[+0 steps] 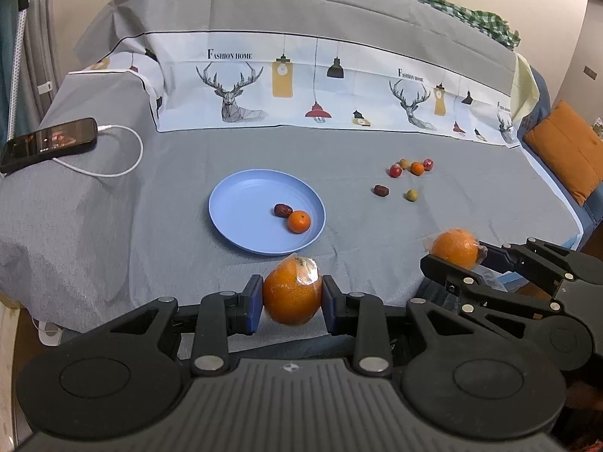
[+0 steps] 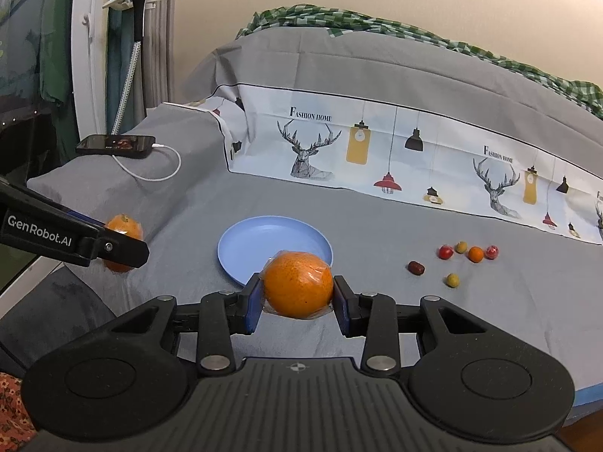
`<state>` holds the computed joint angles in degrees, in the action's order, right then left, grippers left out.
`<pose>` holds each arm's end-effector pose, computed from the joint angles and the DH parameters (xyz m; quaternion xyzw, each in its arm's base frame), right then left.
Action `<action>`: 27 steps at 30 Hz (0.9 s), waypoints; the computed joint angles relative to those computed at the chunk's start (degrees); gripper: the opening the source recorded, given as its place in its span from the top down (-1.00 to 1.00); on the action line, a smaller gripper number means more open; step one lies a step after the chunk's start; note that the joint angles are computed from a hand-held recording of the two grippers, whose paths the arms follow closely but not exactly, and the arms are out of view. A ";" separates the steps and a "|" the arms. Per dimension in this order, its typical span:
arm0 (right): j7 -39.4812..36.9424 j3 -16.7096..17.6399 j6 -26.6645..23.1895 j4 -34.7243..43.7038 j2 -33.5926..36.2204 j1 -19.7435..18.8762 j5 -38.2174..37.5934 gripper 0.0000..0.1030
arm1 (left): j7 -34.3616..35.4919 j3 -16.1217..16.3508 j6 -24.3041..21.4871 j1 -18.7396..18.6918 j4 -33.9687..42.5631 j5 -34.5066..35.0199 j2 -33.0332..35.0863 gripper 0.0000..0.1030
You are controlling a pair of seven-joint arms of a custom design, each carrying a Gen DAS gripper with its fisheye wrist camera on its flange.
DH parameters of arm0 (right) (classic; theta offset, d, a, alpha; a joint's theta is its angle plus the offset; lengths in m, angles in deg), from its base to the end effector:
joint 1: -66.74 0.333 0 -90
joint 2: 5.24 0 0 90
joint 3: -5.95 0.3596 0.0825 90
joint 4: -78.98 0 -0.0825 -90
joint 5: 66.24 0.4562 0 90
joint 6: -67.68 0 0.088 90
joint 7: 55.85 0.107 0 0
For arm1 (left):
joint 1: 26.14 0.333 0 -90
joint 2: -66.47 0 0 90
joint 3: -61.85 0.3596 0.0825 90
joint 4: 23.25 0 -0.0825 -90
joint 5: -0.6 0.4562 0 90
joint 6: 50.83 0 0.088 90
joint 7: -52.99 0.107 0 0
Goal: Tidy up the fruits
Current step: 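Lower both oranges onto the blue plate and open both tools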
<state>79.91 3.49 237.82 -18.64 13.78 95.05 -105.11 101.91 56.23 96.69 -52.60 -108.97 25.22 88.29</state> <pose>0.6736 0.3788 0.5084 -0.7044 0.5323 -0.2688 0.3849 0.6860 -0.4222 0.5519 -0.6223 0.6898 -0.3104 0.2012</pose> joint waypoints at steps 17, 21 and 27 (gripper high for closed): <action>-7.14 1.57 -3.59 7.50 5.10 -0.86 6.12 0.23 | -1.33 1.78 -1.10 0.84 5.64 2.42 3.25 0.31; -10.76 3.33 -4.92 10.92 7.57 -2.12 10.02 0.23 | 1.07 1.56 -2.75 1.27 9.69 0.23 6.08 0.31; -17.47 5.79 -8.11 16.76 12.14 -3.70 16.31 0.23 | 6.82 1.29 -6.61 1.70 17.81 -4.18 12.11 0.31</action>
<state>62.44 9.27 229.71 -1.89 25.92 91.35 -88.80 108.74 57.52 90.09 -50.90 -91.16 21.04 100.40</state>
